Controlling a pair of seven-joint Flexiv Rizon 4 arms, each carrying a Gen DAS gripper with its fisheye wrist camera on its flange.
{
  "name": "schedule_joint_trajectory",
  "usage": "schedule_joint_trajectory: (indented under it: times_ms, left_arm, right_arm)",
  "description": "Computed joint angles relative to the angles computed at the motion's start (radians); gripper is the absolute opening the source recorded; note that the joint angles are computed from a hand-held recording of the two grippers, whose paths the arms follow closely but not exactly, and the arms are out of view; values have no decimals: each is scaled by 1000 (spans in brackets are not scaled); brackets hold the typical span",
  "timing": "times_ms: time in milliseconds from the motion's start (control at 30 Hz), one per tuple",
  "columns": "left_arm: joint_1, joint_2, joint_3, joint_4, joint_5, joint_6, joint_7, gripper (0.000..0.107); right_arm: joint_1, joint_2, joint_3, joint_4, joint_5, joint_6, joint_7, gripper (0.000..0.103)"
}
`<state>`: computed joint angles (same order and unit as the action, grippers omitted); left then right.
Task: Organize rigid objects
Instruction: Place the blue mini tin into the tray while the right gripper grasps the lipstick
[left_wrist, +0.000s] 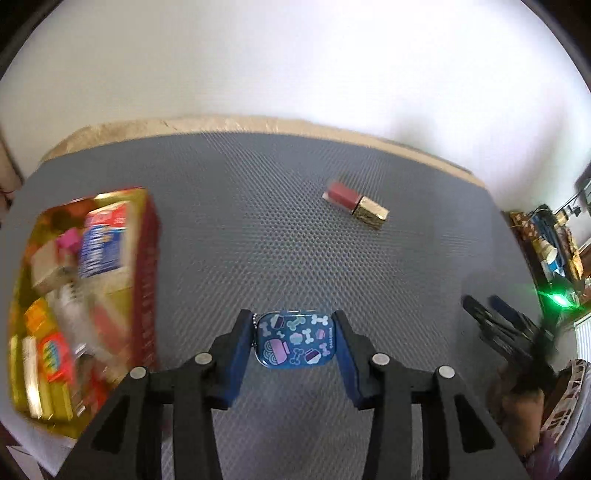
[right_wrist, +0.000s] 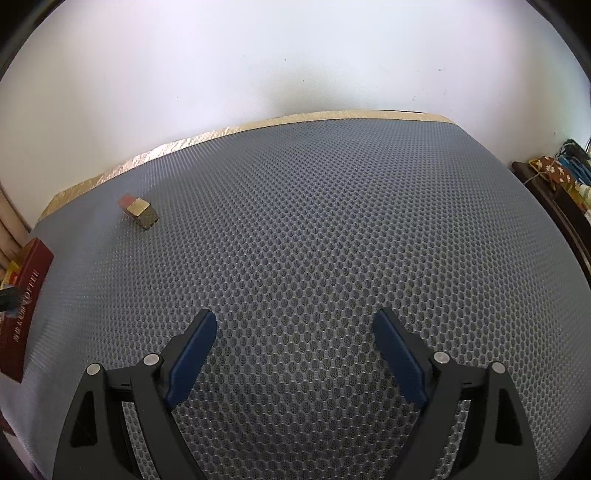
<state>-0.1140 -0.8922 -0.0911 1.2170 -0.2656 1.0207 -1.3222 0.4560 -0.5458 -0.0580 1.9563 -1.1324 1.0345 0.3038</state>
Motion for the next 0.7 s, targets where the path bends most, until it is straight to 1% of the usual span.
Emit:
schedule_joint_trajectory:
  times_ms: [33, 67, 100, 167, 233, 267, 300, 333, 367, 400, 433, 533, 600, 700]
  left_arm:
    - [20, 36, -16, 58, -11, 31, 20, 43]
    - [46, 77, -38, 121, -12, 66, 27, 43]
    - [45, 97, -29, 152, -29, 89, 36, 43]
    - [74, 161, -34, 250, -46, 132, 51, 43]
    - [106, 204, -28, 311, -66, 154, 60, 43]
    - [120, 223, -23, 336, -75, 161, 63, 43]
    - [134, 238, -19, 355, -86, 165, 64, 43]
    - [146, 250, -11, 367, -94, 165, 64, 43]
    - [145, 245, 3, 359, -92, 165, 53, 43]
    - [145, 254, 14, 372, -91, 177, 42, 43]
    - [148, 256, 24, 376, -91, 183, 31, 43]
    - [158, 265, 51, 383, -83, 185, -1, 43]
    - [179, 275, 50, 394, -90, 180, -5, 43]
    - [184, 273, 67, 382, -79, 166, -27, 43]
  right_arm:
    - [1, -4, 4, -7, 9, -8, -15, 86]
    - [-3, -8, 4, -12, 3, 8, -28, 86]
    - [-14, -18, 3, -23, -13, 55, -54, 83]
    - [-25, -44, 15, -66, 21, 97, -147, 83]
    - [-34, -86, 30, -145, 78, 138, -288, 82]
    - [-45, -119, 50, -206, 122, 149, -394, 77]
    - [-49, -142, 63, -248, 157, 142, -468, 67]
    - [-63, -182, 97, -323, 217, 110, -594, 63]
    - [-75, -216, 127, -384, 270, 78, -692, 59]
    - [-90, -258, 164, -463, 330, 28, -802, 58]
    - [-90, -293, 176, -530, 361, -9, -874, 58]
    - [-96, -385, 208, -703, 453, -89, -1038, 59]
    - [-92, -440, 222, -808, 503, -159, -1131, 59]
    - [-75, -524, 233, -970, 567, -301, -1262, 58]
